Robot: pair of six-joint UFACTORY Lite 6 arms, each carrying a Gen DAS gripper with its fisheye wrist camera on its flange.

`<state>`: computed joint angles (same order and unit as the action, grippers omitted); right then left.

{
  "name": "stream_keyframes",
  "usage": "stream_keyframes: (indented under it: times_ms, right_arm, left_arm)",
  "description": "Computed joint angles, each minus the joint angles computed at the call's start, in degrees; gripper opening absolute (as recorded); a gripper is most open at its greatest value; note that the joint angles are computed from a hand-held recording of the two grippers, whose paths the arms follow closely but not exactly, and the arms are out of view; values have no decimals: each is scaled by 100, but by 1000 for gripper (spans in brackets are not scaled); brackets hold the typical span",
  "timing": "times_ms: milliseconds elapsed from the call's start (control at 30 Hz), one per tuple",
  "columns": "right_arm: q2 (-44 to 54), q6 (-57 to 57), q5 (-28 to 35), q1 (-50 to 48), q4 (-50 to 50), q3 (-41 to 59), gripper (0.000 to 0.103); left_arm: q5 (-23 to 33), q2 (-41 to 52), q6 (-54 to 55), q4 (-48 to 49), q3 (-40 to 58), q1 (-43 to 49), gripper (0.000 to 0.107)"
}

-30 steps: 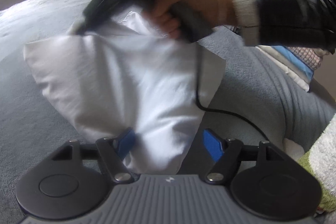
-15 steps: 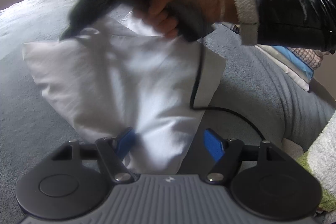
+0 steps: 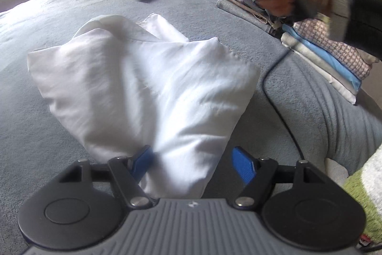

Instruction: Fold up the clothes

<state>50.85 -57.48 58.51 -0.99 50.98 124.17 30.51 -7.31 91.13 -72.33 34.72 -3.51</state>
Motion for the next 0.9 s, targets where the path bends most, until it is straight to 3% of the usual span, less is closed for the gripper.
stream_keyframes:
  times_ms: [133, 233, 333, 400, 533, 667, 733, 833, 900]
  right_arm:
    - [-886, -702, -20, -158, -224, -1668, 11]
    - [-914, -583, -671, -27, -609, -2504, 11]
    - [-1128, -1134, -1181, -52, -113, -3307, 10]
    - [-1375, -1063, -1154, -105, -156, -3352, 11]
    - [-2078, -1415, -559, -515, -24, -3459, 11]
    - [-2478, -2041, 564, -864, -197, -3387, 12]
    - [-2742, -2295, 665, -795, -397, -3709, 12]
    - [-2884, -2159, 114, -469, -968, -4256, 12]
    - [-2839, -1955, -591, -190, -1352, -4739, 11]
  left_arm:
    - [-243, -114, -256, 63, -52, -200, 75]
    - [-450, -181, -471, 108, -85, -374, 75]
    - [-675, -231, -781, 242, -82, -561, 75]
    - [-736, -386, -1159, 521, -93, -609, 75]
    - [-718, -800, -1943, 1165, -123, -597, 74]
    - [-441, -1158, -1912, 1198, -154, -447, 74]
    - [-471, -1170, -1908, 1274, -140, -529, 74]
    - [-610, -1079, -2511, 1903, -136, -830, 73]
    - [-828, -978, -2646, 2074, -235, -994, 72]
